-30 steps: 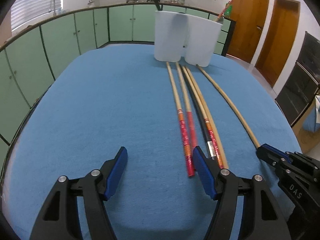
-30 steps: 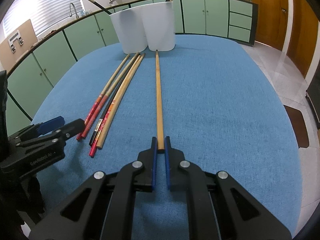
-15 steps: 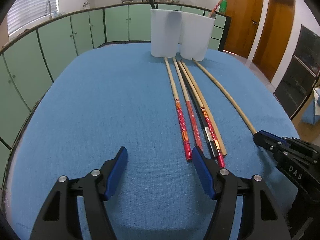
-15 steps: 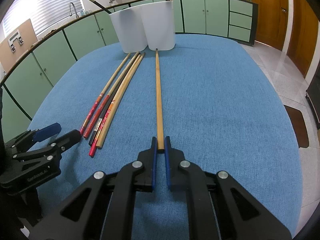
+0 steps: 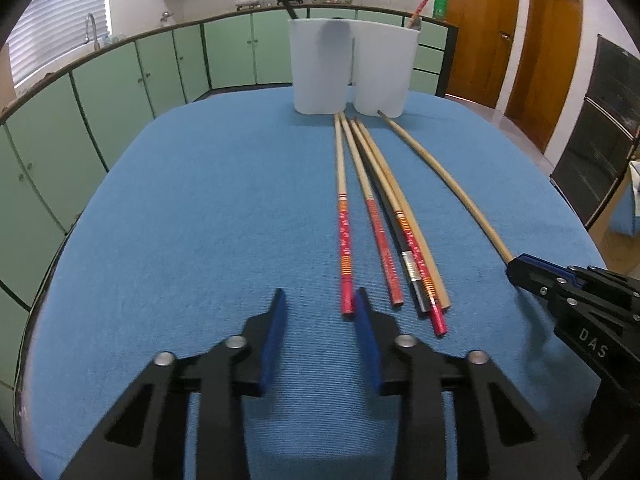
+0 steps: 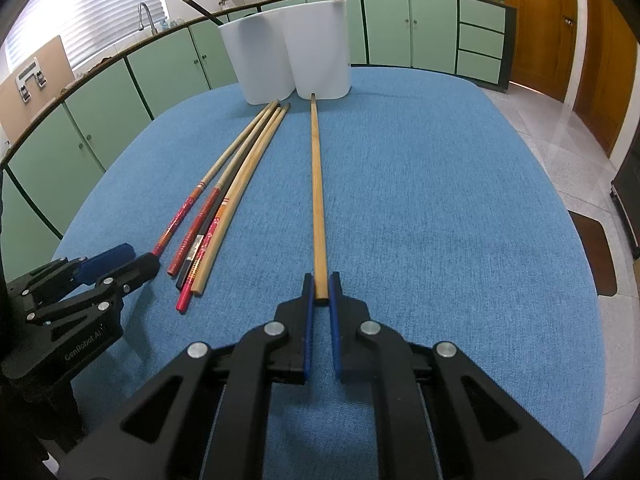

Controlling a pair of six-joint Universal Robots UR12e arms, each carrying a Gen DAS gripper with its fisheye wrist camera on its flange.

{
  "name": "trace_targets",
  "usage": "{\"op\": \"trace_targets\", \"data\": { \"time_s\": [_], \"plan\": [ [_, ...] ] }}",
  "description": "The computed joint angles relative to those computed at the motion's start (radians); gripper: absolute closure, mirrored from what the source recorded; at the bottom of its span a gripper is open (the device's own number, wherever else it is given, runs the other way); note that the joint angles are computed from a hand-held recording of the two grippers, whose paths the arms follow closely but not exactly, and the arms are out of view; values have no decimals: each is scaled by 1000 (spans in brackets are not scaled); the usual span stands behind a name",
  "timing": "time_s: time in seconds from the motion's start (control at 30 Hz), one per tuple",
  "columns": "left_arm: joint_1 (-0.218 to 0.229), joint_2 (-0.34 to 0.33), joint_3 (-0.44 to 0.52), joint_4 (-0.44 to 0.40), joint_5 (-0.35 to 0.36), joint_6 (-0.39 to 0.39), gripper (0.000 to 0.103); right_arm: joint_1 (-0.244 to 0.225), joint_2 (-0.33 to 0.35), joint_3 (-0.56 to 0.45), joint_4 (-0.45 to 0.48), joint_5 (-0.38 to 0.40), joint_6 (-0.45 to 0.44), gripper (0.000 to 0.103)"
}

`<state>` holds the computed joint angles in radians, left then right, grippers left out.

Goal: Organize utensils
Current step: 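Close the left tool on a red-patterned chopstick while the right tool holds the wooden one, then lift both chopsticks and lower them into the white holder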

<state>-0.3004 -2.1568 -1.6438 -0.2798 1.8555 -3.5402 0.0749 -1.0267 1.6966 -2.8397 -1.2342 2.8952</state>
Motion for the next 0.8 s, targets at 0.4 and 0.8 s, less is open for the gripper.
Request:
{"op": "trace_targets", "data": {
  "time_s": [0.4, 0.8],
  "plan": [
    [2, 1, -2, 22, -38, 0, 97, 6, -2, 7, -24, -21, -10, 97],
    [-4, 64, -36, 178, 16, 34, 97, -20, -47, 19, -122, 45, 6, 97]
  ]
}}
